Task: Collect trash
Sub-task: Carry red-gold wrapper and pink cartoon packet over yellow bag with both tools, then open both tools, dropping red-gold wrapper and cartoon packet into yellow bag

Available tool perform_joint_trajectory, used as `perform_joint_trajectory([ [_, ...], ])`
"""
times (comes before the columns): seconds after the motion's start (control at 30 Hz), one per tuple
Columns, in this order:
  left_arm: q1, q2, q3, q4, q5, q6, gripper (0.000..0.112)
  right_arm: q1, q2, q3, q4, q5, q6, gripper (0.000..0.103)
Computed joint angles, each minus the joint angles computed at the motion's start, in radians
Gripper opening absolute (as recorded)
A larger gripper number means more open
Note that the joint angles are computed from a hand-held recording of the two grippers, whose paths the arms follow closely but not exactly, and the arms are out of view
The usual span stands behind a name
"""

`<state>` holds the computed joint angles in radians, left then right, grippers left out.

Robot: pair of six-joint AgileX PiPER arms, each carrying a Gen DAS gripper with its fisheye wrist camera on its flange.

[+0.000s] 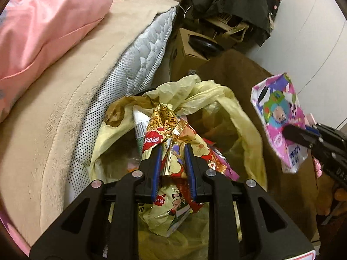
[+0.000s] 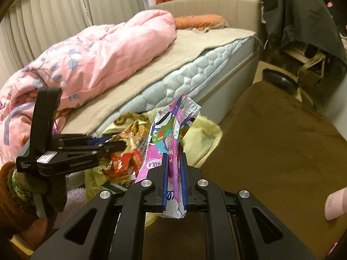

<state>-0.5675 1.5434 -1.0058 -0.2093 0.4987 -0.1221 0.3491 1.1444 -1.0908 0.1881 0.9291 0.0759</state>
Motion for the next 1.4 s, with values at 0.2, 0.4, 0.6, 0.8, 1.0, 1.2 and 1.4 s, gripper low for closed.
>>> perform_joint_trajectory([
  [0.2,0.086,0.002,0.022,-0.153,0.011,0.162,0.020,0.042,0.106,0.000,0.041,-0.053,-0.009,0.010],
  [0.4,0.138,0.000,0.038,-0.303,0.028,0.321,0.020,0.098,0.180,-0.015,-0.032,-0.068,0.047,0.010],
  [0.6,0.140,0.003,0.027,-0.361,0.050,0.385,0.020,0.098,0.154,0.018,-0.076,-0.075,0.081,0.011],
  [0.8,0.136,0.004,0.014,-0.402,0.064,0.412,0.020,0.070,0.110,0.051,-0.052,-0.087,0.064,0.011],
  [1.0,0.156,-0.016,-0.001,-0.455,0.094,0.448,0.024,0.099,0.086,0.052,-0.101,-0.096,0.118,0.012],
  [1.2,0.182,-0.054,-0.023,-0.456,0.113,0.426,0.045,0.120,0.038,0.079,-0.101,-0.114,0.189,0.039],
  [1.4,0.132,-0.151,-0.014,-0.257,0.129,0.255,0.068,0.214,-0.040,0.101,-0.270,-0.088,0.445,0.043],
])
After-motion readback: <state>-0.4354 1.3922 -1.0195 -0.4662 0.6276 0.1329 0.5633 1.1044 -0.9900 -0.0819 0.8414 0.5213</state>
